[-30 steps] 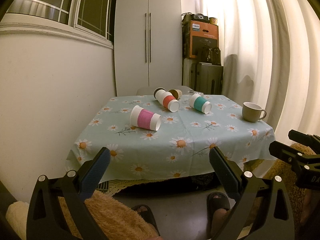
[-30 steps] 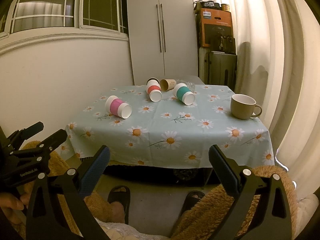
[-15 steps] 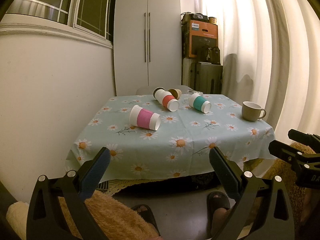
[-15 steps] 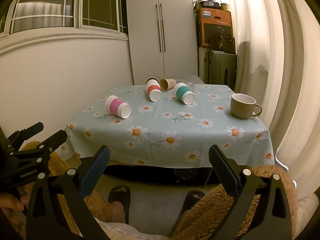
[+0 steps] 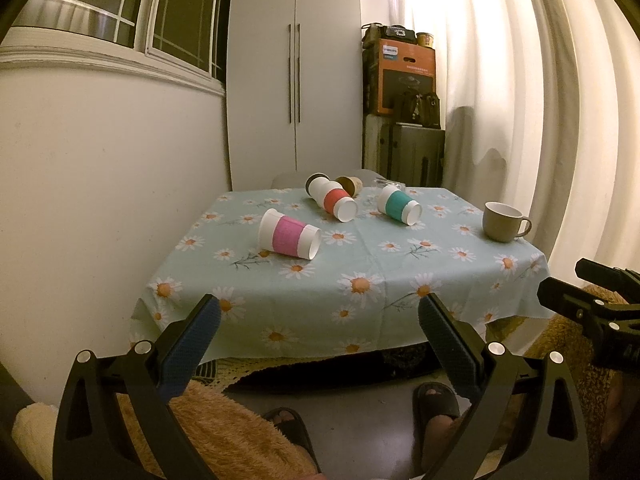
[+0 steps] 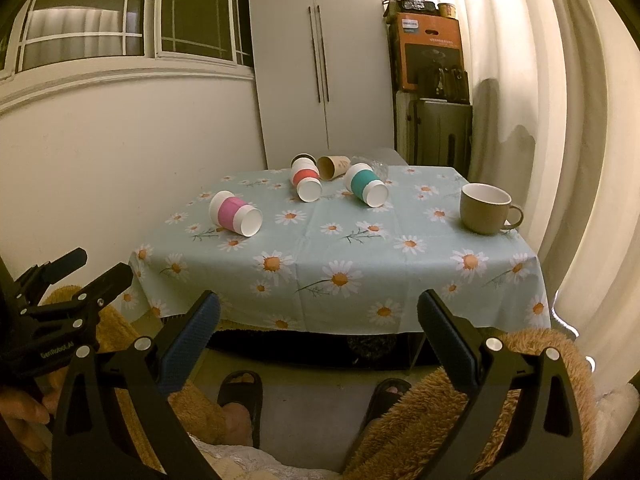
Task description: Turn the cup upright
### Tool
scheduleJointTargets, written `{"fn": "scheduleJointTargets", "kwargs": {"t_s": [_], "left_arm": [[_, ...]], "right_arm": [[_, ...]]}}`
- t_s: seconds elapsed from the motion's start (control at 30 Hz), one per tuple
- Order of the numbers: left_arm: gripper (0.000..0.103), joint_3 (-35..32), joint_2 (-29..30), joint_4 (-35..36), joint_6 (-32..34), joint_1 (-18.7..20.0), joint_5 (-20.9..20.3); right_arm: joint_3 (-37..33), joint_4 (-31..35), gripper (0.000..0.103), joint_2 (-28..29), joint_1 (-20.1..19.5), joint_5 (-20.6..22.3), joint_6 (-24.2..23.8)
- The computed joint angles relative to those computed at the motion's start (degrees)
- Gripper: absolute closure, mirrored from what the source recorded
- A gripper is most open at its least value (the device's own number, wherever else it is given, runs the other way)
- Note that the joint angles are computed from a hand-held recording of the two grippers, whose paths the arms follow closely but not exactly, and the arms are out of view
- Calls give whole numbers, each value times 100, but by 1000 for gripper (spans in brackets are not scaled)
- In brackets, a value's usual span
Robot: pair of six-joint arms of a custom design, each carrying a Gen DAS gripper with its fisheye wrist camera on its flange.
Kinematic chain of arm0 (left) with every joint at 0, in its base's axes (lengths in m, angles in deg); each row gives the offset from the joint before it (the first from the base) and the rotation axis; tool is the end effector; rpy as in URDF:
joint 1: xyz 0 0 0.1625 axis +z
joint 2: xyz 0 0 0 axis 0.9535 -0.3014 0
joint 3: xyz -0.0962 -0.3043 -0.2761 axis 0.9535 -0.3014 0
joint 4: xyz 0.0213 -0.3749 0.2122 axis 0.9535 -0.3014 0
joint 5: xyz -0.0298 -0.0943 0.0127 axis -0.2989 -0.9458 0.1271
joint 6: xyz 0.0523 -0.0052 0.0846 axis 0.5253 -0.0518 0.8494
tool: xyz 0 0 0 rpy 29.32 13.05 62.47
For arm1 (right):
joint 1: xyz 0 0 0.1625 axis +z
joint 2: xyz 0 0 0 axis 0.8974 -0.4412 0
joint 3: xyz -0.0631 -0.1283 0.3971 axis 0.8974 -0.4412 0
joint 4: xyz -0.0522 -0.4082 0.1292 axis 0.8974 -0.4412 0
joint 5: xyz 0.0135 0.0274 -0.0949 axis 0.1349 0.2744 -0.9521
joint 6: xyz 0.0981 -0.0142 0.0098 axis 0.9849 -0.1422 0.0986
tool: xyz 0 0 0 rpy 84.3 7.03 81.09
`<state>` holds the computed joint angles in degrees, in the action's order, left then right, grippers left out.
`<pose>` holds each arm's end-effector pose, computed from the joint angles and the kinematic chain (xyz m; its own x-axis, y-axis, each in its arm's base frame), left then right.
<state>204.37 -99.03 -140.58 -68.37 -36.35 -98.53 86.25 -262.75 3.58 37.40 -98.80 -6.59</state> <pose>-0.2404 -0.4353 0.1470 -0.6781 0.2822 -0.6786 0.7274 0.3904 -0.5644 0.1672 -0.3950 0.2142 -0.7772 -0.0032 0.6292 -0.5541 0.4774 -0.6820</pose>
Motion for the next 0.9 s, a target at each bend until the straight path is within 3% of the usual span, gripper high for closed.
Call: {"fn": "scheduleJointTargets", "kwargs": {"t_s": [0.17,0.43,0.67,0.9], "left_arm": [[7,-29,-88,401,-260,51,-153],[7,-821,-363,2594,-1551,569,-504],[7,-2218,-101,4497,-2666,1211,-1229],[7,-3663,562,5570,-3268,1673,-1468]], "right_arm": [[-192,623,5,-178,-16,-70,173],[-1041,1891,5,-203,25,3,-277],[-1998,3086,5,59,-81,213,-348],[-2835,3886,5,490,-276,329,-554]]}}
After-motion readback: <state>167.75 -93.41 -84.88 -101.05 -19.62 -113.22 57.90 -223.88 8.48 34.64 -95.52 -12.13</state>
